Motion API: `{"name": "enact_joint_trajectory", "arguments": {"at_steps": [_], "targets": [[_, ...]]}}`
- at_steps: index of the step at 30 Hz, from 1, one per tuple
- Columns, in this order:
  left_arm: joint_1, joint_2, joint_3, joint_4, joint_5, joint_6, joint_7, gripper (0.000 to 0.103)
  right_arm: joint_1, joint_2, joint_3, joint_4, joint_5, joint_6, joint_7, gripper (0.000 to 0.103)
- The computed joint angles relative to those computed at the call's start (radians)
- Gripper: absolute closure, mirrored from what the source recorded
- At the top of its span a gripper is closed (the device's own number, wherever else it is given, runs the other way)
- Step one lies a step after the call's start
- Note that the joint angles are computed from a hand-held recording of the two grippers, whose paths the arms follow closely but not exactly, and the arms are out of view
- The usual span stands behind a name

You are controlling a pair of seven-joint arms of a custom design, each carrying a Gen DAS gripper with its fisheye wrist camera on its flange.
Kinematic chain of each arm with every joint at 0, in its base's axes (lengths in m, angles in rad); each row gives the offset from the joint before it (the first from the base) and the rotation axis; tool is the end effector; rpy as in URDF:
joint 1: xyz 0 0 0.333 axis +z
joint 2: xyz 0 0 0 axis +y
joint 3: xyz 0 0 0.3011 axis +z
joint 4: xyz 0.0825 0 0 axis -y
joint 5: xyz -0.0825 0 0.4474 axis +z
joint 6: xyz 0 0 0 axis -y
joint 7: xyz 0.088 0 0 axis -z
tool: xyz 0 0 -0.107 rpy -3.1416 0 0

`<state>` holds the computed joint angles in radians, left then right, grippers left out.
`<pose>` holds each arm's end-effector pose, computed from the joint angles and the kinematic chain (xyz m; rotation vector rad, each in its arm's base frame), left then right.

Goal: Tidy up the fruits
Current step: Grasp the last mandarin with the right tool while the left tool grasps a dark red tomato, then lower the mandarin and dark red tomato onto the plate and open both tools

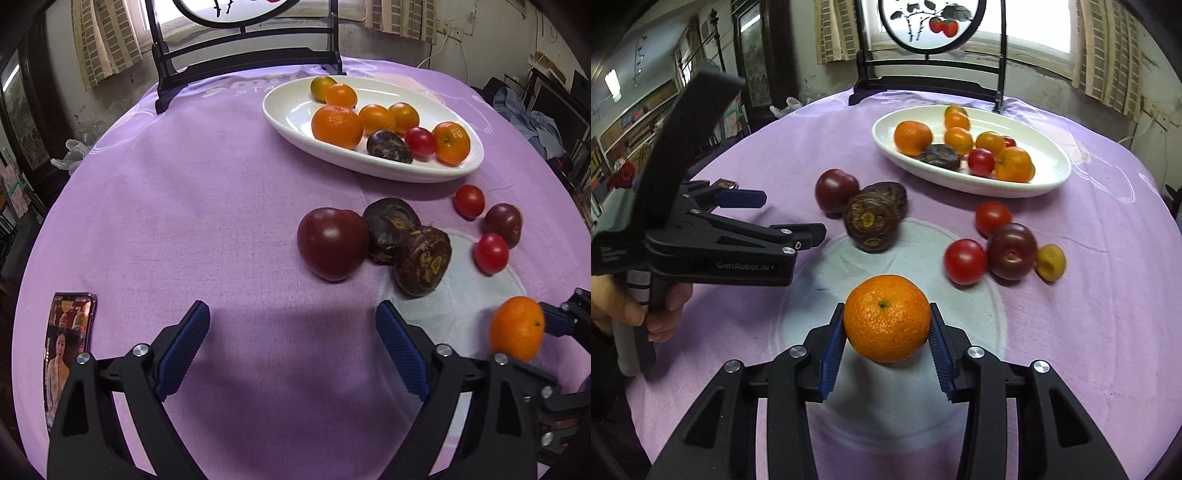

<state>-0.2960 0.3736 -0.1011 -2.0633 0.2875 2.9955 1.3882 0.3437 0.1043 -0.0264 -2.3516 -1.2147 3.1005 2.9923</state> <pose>0.6095 -0.2758 0.2518 -1.4287 2.3267 -0.6324 0.5011 0.2468 0.2625 -1.8794 1.7039 -0.4875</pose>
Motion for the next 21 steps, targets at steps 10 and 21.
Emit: {"name": "enact_joint_trajectory", "arguments": {"at_steps": [10, 21], "targets": [[0.091, 0.094, -0.124, 0.12, -0.137, -0.042, 0.184, 0.041, -0.017, -0.004, -0.005, 0.005, -0.13, 0.029, 0.127, 0.06], [0.179, 0.024, -0.214, 0.036, -0.333, -0.028, 0.338, 0.066, -0.088, -0.077, 0.037, -0.006, -0.413, 0.013, 0.445, 0.06]]}}
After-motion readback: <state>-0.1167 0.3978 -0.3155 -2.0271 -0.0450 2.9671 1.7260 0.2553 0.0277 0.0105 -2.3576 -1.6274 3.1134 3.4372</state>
